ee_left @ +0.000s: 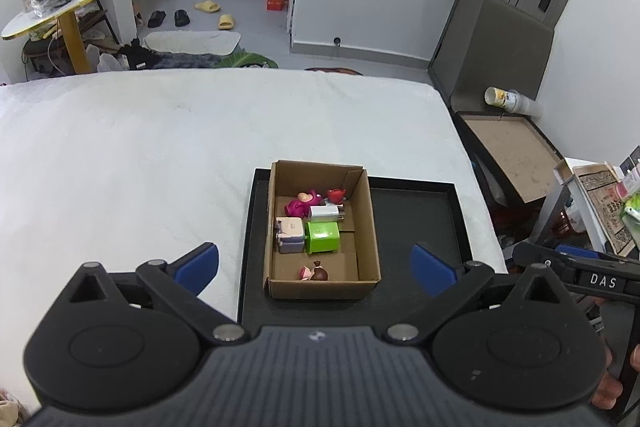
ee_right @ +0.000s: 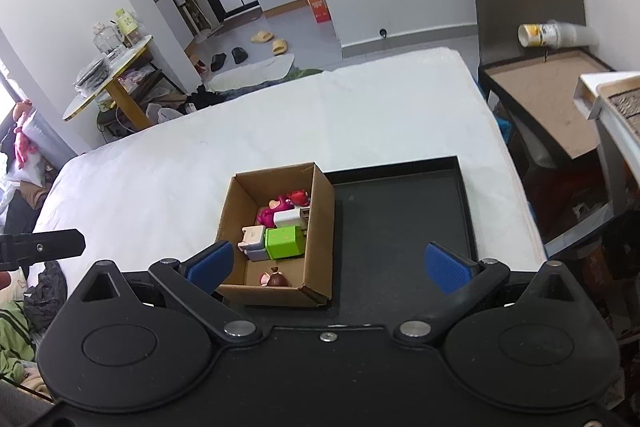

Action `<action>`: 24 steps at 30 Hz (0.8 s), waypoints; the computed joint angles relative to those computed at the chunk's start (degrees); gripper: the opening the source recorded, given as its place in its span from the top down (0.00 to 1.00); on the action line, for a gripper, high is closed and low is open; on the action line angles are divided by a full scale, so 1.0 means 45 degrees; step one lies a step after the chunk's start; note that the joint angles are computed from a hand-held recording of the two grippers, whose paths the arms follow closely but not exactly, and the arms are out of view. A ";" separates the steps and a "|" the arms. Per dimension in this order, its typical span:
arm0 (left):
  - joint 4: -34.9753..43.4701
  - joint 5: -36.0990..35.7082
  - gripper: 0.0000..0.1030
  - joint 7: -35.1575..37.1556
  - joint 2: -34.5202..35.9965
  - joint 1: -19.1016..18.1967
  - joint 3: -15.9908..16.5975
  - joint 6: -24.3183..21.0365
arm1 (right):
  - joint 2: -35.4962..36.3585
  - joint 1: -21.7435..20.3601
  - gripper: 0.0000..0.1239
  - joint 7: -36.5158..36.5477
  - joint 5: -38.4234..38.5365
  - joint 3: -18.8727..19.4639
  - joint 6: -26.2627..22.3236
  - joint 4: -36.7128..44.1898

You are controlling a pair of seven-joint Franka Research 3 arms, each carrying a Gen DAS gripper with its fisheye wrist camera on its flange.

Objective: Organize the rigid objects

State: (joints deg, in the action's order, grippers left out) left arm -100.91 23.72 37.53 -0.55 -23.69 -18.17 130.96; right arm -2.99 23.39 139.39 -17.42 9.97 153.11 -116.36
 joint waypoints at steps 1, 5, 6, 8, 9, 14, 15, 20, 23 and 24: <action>-0.0085 0.0013 0.01 -0.0031 -0.0116 -0.0017 -0.0014 0.0045 | -0.0075 0.0004 0.17 0.0139 -0.0205 0.0033 -0.0103 0.0010; -0.0402 0.0318 0.01 -0.0252 -0.0533 -0.0066 -0.0133 0.0084 | -0.0322 -0.0003 0.17 0.0740 -0.0882 0.0200 -0.0555 0.0050; -0.0436 0.0510 0.01 -0.0407 -0.0611 -0.0085 -0.0190 -0.0021 | -0.0387 -0.0005 0.17 0.0842 -0.0986 0.0234 -0.0553 0.0006; -0.0583 0.0711 0.01 -0.0591 -0.0803 -0.0118 -0.0265 -0.0082 | -0.0545 -0.0019 0.17 0.1008 -0.1187 0.0312 -0.0588 -0.0106; -0.0661 0.0656 0.01 -0.0612 -0.0875 -0.0126 -0.0277 -0.0040 | -0.0581 -0.0040 0.17 0.1115 -0.1343 0.0369 -0.0673 -0.0098; -0.1172 0.0236 0.01 -0.0526 -0.1330 -0.0130 -0.0309 0.0382 | -0.0801 -0.0020 0.17 0.1295 -0.1609 0.0555 -0.0810 -0.0180; -0.1238 0.0258 0.01 -0.0578 -0.1426 -0.0122 -0.0345 0.0330 | -0.0857 -0.0022 0.17 0.1372 -0.1689 0.0607 -0.0825 -0.0219; -0.1661 0.0254 0.01 -0.0821 -0.1902 -0.0093 -0.0465 0.0318 | -0.1149 -0.0057 0.17 0.1697 -0.1984 0.0823 -0.0939 -0.0346; -0.1971 -0.0122 0.01 -0.0550 -0.2133 -0.0120 -0.0422 0.0612 | -0.1351 -0.0099 0.17 0.1972 -0.2254 0.0991 -0.1059 -0.0394; -0.2059 -0.0178 0.01 -0.0482 -0.2199 -0.0115 -0.0424 0.0693 | -0.1433 -0.0112 0.17 0.2077 -0.2327 0.1047 -0.1073 -0.0436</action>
State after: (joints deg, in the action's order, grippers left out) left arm -110.17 22.92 35.36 -10.45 -24.21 -20.08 134.08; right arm -9.44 22.89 148.73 -27.89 14.68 148.28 -118.32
